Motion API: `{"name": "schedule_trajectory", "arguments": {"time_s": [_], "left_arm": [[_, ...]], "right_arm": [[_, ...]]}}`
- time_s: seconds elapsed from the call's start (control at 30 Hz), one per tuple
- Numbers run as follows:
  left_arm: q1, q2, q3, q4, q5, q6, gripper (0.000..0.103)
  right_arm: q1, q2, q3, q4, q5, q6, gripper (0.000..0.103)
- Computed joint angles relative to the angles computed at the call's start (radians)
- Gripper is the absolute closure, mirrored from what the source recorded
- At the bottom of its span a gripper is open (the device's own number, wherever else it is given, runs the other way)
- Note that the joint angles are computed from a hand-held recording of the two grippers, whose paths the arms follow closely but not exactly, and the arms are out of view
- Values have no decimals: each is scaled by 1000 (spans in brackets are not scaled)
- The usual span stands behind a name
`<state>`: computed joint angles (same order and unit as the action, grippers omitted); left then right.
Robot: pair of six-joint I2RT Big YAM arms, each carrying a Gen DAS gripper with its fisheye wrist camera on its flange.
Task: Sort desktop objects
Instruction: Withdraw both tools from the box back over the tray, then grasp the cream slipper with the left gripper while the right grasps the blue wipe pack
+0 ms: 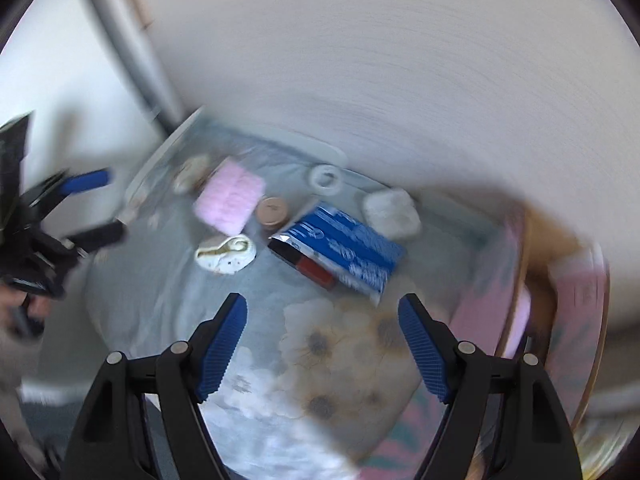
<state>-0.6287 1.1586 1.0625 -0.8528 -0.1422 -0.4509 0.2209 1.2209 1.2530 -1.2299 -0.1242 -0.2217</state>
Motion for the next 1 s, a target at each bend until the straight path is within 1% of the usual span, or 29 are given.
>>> {"name": "schedule_trajectory", "arguments": {"time_s": [0.03, 0.07, 0.17, 0.27, 0.33, 0.43, 0.5, 0.57, 0.67, 0.7, 0.8, 0.83, 0.87, 0.9, 0.93, 0.97, 1.0], "left_arm": [[-7, 18, -4, 17, 9, 16, 1], [-16, 38, -7, 32, 15, 27, 2], [-29, 90, -12, 76, 43, 26, 6], [-38, 144, -19, 132, 55, 5, 10], [-37, 174, -19, 143, 57, -6, 19], [-40, 205, -20, 167, 53, -35, 21], [-44, 214, -24, 180, 38, -39, 23], [-50, 224, -19, 173, 18, -34, 27], [-58, 233, -17, 173, -2, -35, 30], [-59, 236, -16, 173, -5, -39, 31], [-64, 247, -15, 167, -7, -58, 40], [-67, 249, -15, 167, -5, -63, 40], [-71, 252, -15, 165, -8, -67, 40], [-76, 257, -14, 162, -13, -71, 43], [-80, 261, -14, 162, -14, -74, 51], [-82, 264, -16, 166, -7, -77, 55], [-86, 266, -19, 173, -5, -83, 57]], "right_arm": [[-5, 37, 34, -21, -3, -78, 28], [-9, 84, 74, -40, -5, -176, 29], [-17, 198, 155, -87, -34, -356, 28], [-12, 311, 220, -141, -73, -471, 29], [-4, 362, 242, -158, -80, -523, 29], [4, 440, 275, -198, -107, -609, 29], [11, 466, 288, -215, -103, -646, 29], [13, 491, 296, -232, -97, -694, 28], [13, 526, 316, -256, -89, -734, 28], [13, 529, 314, -247, -84, -746, 28], [6, 555, 323, -270, -88, -768, 29], [6, 554, 314, -257, -75, -778, 29], [0, 563, 318, -269, -91, -785, 29], [-3, 573, 327, -283, -96, -777, 31], [-5, 575, 329, -287, -102, -774, 36], [-9, 581, 337, -303, -117, -785, 43], [-11, 587, 344, -319, -128, -793, 44]]}}
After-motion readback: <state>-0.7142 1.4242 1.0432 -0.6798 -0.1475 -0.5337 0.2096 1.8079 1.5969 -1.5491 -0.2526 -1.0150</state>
